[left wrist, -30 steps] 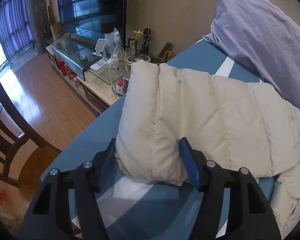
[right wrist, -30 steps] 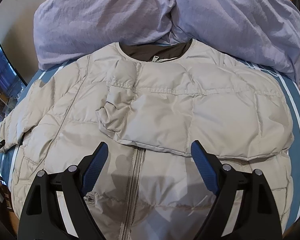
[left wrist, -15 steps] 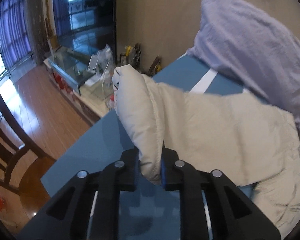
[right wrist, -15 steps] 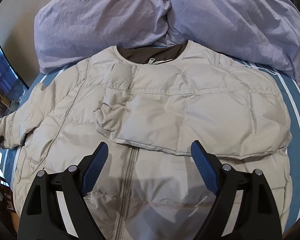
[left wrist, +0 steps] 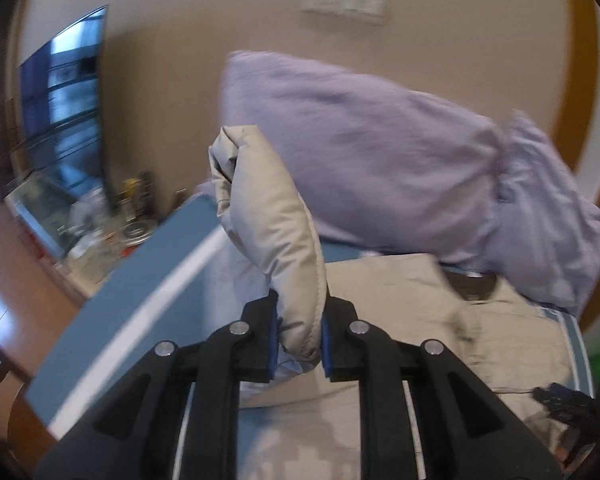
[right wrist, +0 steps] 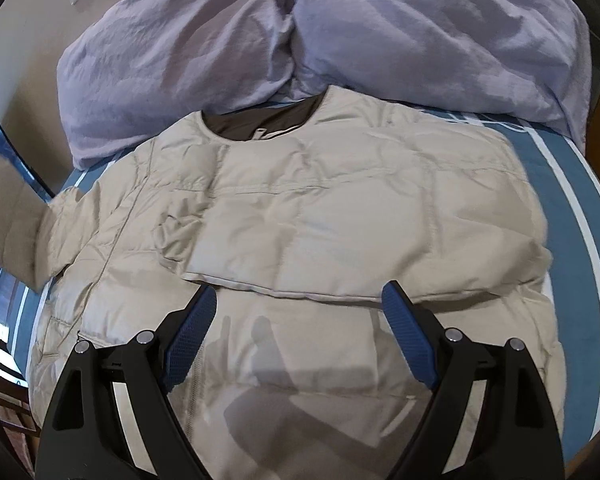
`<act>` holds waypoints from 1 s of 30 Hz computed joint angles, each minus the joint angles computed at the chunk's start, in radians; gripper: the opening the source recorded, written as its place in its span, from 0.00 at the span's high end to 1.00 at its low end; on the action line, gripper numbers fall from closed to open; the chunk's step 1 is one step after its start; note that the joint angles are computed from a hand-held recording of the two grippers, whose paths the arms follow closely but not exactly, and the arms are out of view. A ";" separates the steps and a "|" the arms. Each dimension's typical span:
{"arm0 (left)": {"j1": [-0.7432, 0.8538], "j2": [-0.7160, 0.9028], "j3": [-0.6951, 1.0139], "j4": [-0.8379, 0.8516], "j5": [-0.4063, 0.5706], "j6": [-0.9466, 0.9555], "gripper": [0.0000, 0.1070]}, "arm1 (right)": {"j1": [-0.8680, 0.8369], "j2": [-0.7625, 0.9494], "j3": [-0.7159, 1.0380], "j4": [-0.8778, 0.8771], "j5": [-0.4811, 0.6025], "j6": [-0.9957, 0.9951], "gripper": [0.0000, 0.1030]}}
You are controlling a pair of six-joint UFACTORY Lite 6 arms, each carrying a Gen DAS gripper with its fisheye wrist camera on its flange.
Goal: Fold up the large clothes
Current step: 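Carry the held sleeve across the jacket front and open the left tool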
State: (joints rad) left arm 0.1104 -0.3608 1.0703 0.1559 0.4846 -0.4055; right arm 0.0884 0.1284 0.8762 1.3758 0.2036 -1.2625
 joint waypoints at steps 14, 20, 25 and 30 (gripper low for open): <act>-0.568 0.384 0.271 0.346 -0.048 -0.479 0.85 | -0.237 0.031 -0.038 0.127 0.097 -0.224 0.16; -0.645 0.548 0.352 0.329 -0.051 -0.482 0.85 | -0.271 0.070 -0.027 0.162 0.122 -0.275 0.16; -0.687 0.685 0.424 0.288 -0.026 -0.445 0.83 | -0.272 0.100 -0.018 0.193 0.131 -0.311 0.16; -0.703 0.716 0.418 0.214 -0.027 -0.379 0.64 | -0.281 0.109 -0.019 0.206 0.139 -0.329 0.16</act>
State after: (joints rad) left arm -0.5922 0.3554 1.4888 0.3702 0.4577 -0.7846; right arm -0.1928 0.2376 0.8568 1.5815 0.3428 -1.5919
